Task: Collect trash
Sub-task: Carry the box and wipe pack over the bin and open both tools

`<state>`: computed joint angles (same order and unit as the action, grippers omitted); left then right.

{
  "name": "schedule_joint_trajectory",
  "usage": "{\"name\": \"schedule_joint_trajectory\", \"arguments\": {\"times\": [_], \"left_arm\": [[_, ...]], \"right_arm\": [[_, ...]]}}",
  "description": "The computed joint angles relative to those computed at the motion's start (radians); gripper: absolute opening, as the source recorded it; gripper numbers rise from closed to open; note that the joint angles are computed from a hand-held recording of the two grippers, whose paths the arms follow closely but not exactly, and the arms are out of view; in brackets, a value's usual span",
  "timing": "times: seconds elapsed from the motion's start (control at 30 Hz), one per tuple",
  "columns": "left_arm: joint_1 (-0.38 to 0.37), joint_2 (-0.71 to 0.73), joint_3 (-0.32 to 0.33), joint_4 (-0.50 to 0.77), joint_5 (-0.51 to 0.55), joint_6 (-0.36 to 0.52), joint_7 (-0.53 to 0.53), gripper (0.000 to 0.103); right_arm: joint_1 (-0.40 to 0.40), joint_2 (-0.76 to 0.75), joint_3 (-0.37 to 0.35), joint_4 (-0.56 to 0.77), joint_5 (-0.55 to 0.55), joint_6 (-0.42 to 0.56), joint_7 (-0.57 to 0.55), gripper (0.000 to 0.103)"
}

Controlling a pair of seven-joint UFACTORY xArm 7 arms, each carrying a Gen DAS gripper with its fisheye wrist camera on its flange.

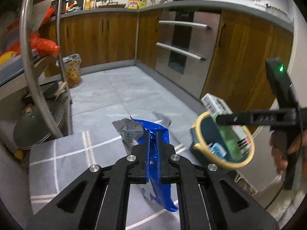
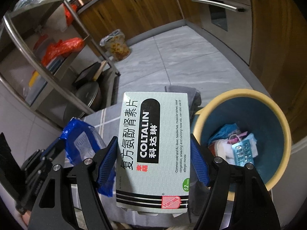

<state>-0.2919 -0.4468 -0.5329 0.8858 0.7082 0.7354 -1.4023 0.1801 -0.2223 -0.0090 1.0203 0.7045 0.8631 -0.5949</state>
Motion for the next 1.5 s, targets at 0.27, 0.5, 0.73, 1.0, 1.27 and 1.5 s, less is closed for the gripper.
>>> {"name": "schedule_joint_trajectory", "arguments": {"times": [0.27,0.5,0.73,1.0,1.27,1.5], "left_arm": [[0.003,0.176,-0.031,0.169,0.165,-0.048,-0.056,0.005],[-0.065,0.375,-0.001,0.338,0.306,-0.084,-0.088,0.005],[-0.172,0.613,0.064,0.549,0.407,-0.125,-0.060,0.005],[-0.256,0.808,0.144,0.714,0.337,-0.178,0.054,0.005],[-0.312,0.816,0.230,0.693,0.234,-0.190,0.088,0.009],[-0.386,0.752,0.310,0.638,0.189,-0.159,0.103,0.011]], "right_arm": [[-0.054,0.027,-0.043,0.037,0.023,0.011,-0.016,0.072],[-0.140,0.100,-0.061,0.088,-0.018,-0.027,-0.014,0.072],[-0.209,0.215,-0.047,0.137,-0.133,-0.056,0.021,0.072],[-0.250,0.306,-0.017,0.179,-0.234,-0.048,0.117,0.073],[-0.269,0.339,0.002,0.211,-0.221,-0.029,0.091,0.074],[-0.273,0.291,0.002,0.180,-0.184,-0.026,0.057,0.075]]}}
